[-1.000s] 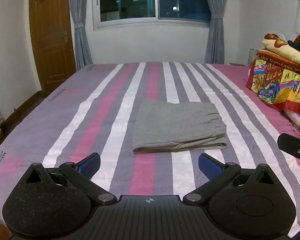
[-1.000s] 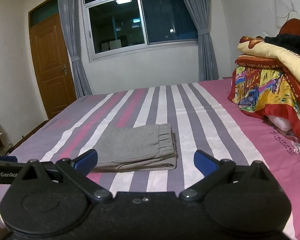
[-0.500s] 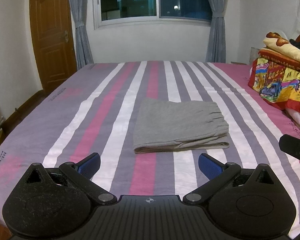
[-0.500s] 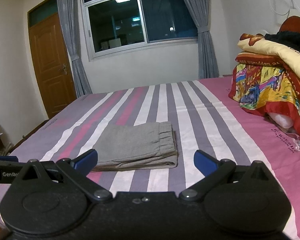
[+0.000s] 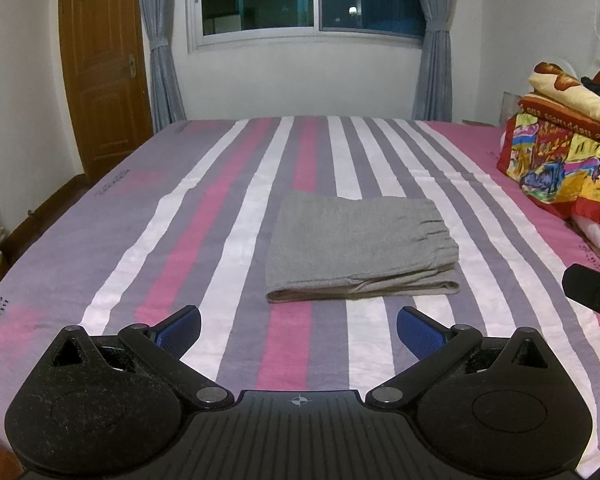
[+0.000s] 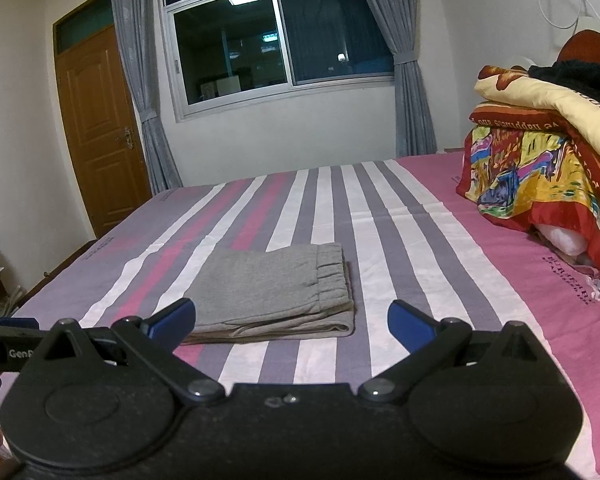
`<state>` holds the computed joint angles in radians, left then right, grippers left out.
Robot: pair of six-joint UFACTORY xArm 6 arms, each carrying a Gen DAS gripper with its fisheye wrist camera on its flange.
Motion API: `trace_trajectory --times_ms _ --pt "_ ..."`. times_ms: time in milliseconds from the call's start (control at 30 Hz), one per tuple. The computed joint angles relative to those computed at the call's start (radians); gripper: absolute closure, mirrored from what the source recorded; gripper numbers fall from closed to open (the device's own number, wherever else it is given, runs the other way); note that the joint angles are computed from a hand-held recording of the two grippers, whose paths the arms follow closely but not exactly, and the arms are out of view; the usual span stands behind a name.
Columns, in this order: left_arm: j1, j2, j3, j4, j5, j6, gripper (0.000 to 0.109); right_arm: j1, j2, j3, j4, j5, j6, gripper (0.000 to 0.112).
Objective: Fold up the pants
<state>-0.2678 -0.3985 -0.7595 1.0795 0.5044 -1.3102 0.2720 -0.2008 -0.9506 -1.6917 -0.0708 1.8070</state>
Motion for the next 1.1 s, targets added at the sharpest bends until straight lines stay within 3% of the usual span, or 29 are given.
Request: trace_trajectory --times_ms 867,1000,1100 --pt "0.018 0.044 -0.023 -0.007 -0.018 0.024 0.006 0.008 0.03 0.001 0.122 0.016 -0.111 0.009" --pt "0.027 0.078 -0.045 -0.011 -0.047 0.056 0.006 0.013 0.051 -0.011 0.149 0.023 -0.138 0.009" --pt "0.043 0.094 -0.058 0.057 -0.091 -0.012 0.006 0.011 0.074 -0.028 0.162 0.022 -0.155 0.009"
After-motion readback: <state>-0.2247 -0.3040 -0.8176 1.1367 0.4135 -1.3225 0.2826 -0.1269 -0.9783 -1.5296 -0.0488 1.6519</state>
